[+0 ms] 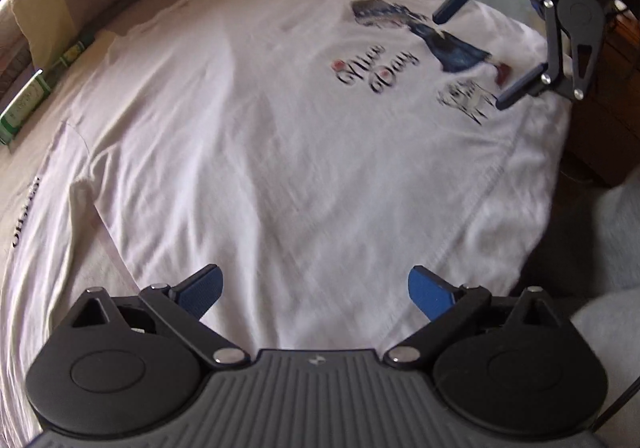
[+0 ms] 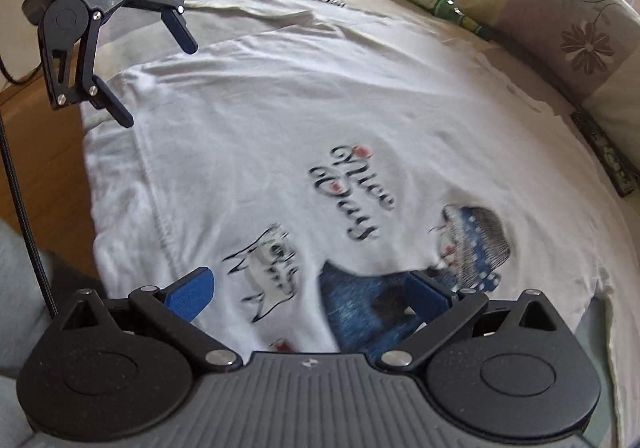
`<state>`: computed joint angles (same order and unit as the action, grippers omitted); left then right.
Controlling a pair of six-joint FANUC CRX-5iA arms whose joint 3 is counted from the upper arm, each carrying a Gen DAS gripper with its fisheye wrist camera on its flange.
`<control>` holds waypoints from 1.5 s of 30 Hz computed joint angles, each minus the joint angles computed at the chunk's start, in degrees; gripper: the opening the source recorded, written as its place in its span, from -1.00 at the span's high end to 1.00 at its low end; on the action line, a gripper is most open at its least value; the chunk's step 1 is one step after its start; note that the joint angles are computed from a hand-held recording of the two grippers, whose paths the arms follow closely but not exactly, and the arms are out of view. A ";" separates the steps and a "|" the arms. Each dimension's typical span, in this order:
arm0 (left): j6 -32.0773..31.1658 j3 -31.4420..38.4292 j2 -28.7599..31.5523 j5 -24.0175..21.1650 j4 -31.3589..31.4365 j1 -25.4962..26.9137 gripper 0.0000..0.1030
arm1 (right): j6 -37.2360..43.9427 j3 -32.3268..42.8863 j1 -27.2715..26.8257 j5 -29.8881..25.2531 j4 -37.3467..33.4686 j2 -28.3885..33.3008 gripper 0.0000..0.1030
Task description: Fold clothes
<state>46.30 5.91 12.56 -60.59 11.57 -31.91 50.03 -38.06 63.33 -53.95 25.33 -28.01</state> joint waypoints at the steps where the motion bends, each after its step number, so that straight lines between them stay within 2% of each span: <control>1: 1.18 0.97 1.31 2.27 0.08 -0.25 -0.91 | -0.57 0.00 -1.78 1.46 1.57 1.27 -1.00; 3: 3.92 2.65 3.80 6.72 0.79 -0.85 -0.91 | -2.17 0.02 -5.21 4.44 4.45 3.61 -1.00; 6: 9.73 6.38 8.47 10.35 3.91 -1.41 -0.92 | -5.66 0.21 -9.36 7.95 7.10 6.77 -1.00; 8: 13.80 8.11 10.84 10.85 4.88 -1.72 -0.92 | -8.22 0.41 -11.14 9.01 7.59 8.43 -1.00; 11: 19.88 8.66 11.66 9.37 2.16 -1.86 -0.92 | -12.84 0.12 -11.67 8.14 4.98 8.17 -1.00; 14: 23.33 5.51 9.05 9.42 0.12 -1.32 -0.94 | -16.78 -2.11 -9.66 5.16 5.01 5.12 -1.00; 18: 25.76 7.26 8.30 3.92 -2.34 -1.00 -0.94 | -23.05 -4.57 -5.60 -0.48 4.63 0.19 -1.00; 20: 27.63 8.85 8.74 3.23 -2.85 -0.83 -0.93 | -25.78 -5.09 -3.85 -2.47 5.66 -0.44 -1.00; 23: 31.43 12.64 11.23 6.78 -3.84 -0.81 -0.93 | -27.99 -4.30 -3.26 -4.00 6.03 0.82 -1.00; 28: 34.46 20.34 18.81 11.97 -1.01 0.13 -0.93 | -29.27 -3.00 -3.39 -5.15 5.76 2.48 -1.00; 32: 39.34 27.98 25.58 9.37 0.57 0.85 -0.93 | -28.62 -2.52 -3.83 -5.19 5.15 2.79 -1.00; 34: 41.03 29.33 26.67 10.40 -0.96 0.92 -0.93 | -28.59 -2.58 -3.92 -5.04 5.14 2.78 -1.00; 37: 43.57 35.82 30.10 7.18 -4.42 1.24 -0.93 | -28.95 -2.39 -3.75 -5.32 5.10 2.93 -1.00; 39: 43.95 40.52 32.59 4.38 -6.45 1.49 -0.93 | -29.31 -2.11 -3.77 -5.54 4.94 3.20 -1.00; 43: 43.49 55.05 39.19 -5.68 -13.41 0.56 -0.93 | -29.40 -1.49 -4.14 -5.75 4.40 3.72 -1.00; 45: 42.46 58.34 40.73 -6.99 -12.95 0.75 -0.93 | -28.85 -0.93 -4.54 -5.88 3.75 4.09 -1.00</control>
